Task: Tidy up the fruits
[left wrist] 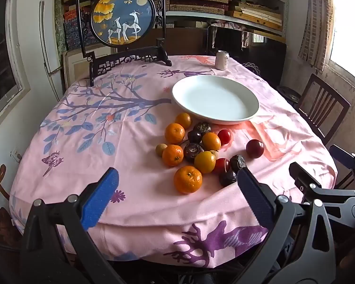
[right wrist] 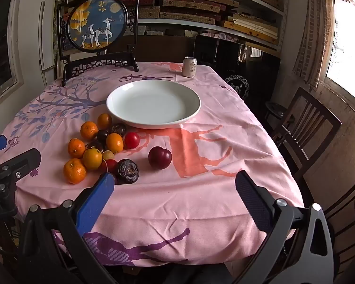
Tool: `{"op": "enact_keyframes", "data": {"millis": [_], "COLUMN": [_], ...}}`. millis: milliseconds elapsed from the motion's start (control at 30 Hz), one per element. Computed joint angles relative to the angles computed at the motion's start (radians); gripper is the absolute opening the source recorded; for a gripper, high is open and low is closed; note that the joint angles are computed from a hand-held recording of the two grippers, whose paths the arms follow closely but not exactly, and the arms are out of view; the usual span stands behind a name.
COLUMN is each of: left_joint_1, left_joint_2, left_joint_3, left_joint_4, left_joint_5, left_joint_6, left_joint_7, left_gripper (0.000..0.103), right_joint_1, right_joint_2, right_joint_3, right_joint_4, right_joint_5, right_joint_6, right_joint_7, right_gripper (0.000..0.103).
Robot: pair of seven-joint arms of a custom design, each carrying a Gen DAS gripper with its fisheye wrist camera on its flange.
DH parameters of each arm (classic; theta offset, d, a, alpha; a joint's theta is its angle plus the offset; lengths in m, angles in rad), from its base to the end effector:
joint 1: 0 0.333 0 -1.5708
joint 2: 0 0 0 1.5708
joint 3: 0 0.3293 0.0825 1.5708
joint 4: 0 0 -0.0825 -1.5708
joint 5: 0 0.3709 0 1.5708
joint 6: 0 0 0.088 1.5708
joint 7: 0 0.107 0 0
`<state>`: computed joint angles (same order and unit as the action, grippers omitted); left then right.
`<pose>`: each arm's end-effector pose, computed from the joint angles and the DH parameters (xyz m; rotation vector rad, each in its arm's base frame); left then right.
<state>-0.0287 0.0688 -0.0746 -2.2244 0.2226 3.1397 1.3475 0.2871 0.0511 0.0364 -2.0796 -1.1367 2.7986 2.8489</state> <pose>0.5698 -0.0778 0.4661 -1.6455 1.8187 -0.8249 0.5348 0.2239 0.4781 -1.7173 1.6927 -0.8897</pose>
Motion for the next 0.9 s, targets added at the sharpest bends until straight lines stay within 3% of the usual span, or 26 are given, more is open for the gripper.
{"op": "enact_keyframes", "data": {"millis": [233,900], "left_joint_1": [-0.009,0.002], "left_joint_2": [0.001,-0.001], "left_joint_3": [0.016,-0.001], "left_joint_4": [0.002,0.0], "left_joint_5": [0.053,0.008], "left_joint_6": [0.002,-0.004], "left_joint_7": [-0.044,-0.006], "left_gripper": [0.101,0.101], "right_joint_1": [0.002,0.004], "right_joint_2": [0.001,0.002], "right_joint_3": [-0.001,0.0], "right_joint_4": [0.002,0.001], "right_joint_5": [0.0,0.003], "right_joint_6": [-0.003,-0.007], "right_joint_7": [-0.002,-0.005], "right_gripper": [0.102,0.102]}}
